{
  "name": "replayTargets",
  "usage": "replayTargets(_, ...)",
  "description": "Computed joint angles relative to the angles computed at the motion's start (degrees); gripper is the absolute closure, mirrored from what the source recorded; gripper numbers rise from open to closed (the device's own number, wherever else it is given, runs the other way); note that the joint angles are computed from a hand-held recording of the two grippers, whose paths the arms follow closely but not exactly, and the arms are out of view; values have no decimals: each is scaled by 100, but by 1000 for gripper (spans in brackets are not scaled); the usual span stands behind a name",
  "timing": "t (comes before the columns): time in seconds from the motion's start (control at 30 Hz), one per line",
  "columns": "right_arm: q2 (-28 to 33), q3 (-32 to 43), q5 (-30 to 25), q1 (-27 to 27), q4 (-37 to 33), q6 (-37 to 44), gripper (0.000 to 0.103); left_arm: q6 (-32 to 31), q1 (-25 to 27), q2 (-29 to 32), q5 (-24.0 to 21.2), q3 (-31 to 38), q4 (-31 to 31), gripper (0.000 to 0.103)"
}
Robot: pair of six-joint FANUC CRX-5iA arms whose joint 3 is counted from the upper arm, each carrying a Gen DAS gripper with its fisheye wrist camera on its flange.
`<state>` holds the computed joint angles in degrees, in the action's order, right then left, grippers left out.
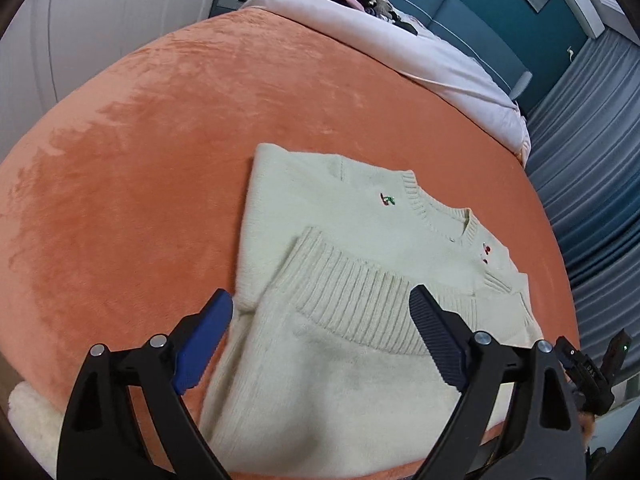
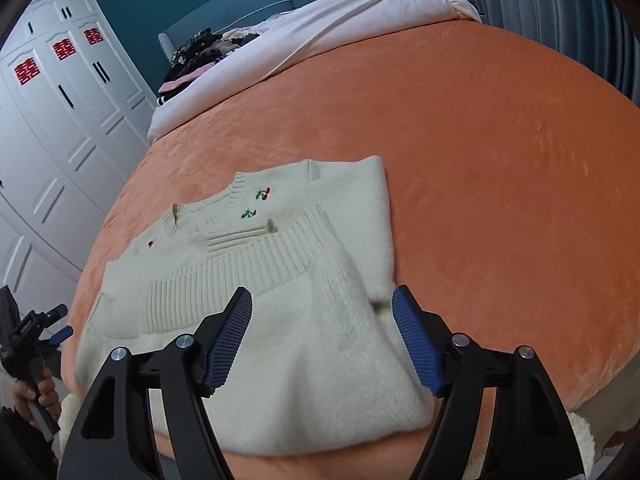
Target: Fold small clothes
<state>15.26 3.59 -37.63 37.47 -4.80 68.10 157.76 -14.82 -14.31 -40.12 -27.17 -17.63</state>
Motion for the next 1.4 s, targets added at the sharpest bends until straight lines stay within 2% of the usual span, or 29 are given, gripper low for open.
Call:
replayTargets(0.1,526,580,-423,-33,-78,155,31,-1220,531,191,881,-453,1132,18)
replayTargets(0.17,821,806,-721,61,190,19,31,-1404,614,305,1060,-561,1313,22)
replayTargets(0.2,876,799,-734,109,258,25,36,-1508,685,348,1077,-619,1437,39)
replayTargets(0.23,836,630,-570,203,507,-89,59,-1321,677,360,933,-569,1345,65)
replayTargets(0.27,758,451,-410,284,695,-124,73,-1200,688,291,899,-604,1328,81)
replayTargets(0.3,713,413,-402,295,632,11,93,-1205,709,161,999,-724,1402,93)
replayTargets(0.4,217,31,46,210,79,327,95,-286,312,-177,726,-519,512,94)
replayTargets(0.5,-263,-75,328,49,-587,718,96,-33,108,-432,608,-304,201,94)
replayTargets(0.63,-335,434,488,-188,-1176,1211,96,-34,128,-415,471,284,-173,94)
replayTargets(0.7,-66,902,410,-335,-1449,1333,96,-207,362,-243,433,543,-132,94)
replayTargets(0.77,378,1334,271,-376,-1215,1052,96,-491,675,131,393,766,26,94)
replayTargets(0.83,1044,1953,-221,-466,-1105,687,96,-1035,995,642,350,890,421,94)
replayTargets(0.9,1838,2718,-1000,-549,-1114,262,95,-1512,1312,1194,497,810,1098,93)
replayTargets(0.97,2383,3185,-1639,-503,-889,-112,93,-1508,1422,1664,342,839,1388,93)
replayTargets(1.0,2389,3127,-1613,-478,-853,-163,91,-1323,1410,1644,508,728,1337,90)
replayTargets(1.07,2010,2585,-1122,-445,-830,-247,79,-843,1357,1310,939,415,1153,87)
replayTargets(1.13,1607,2129,-911,-454,-822,-178,60,-747,1325,896,1011,160,1151,68)
replayTargets(1.17,1328,1769,-708,-440,-743,-153,55,-501,1220,629,971,75,908,63)
replayTargets(1.23,760,985,-306,-383,-465,-293,40,111,907,204,625,43,332,42)
replayTargets(1.27,513,649,-222,-357,-385,-348,39,462,708,29,392,34,91,38)
replayTargets(1.33,118,62,-181,-292,-205,-475,35,1425,246,-266,32,-75,-341,21)
replayTargets(1.4,-131,-357,-251,-190,-111,-700,32,2259,-188,-375,-166,-186,-606,18)
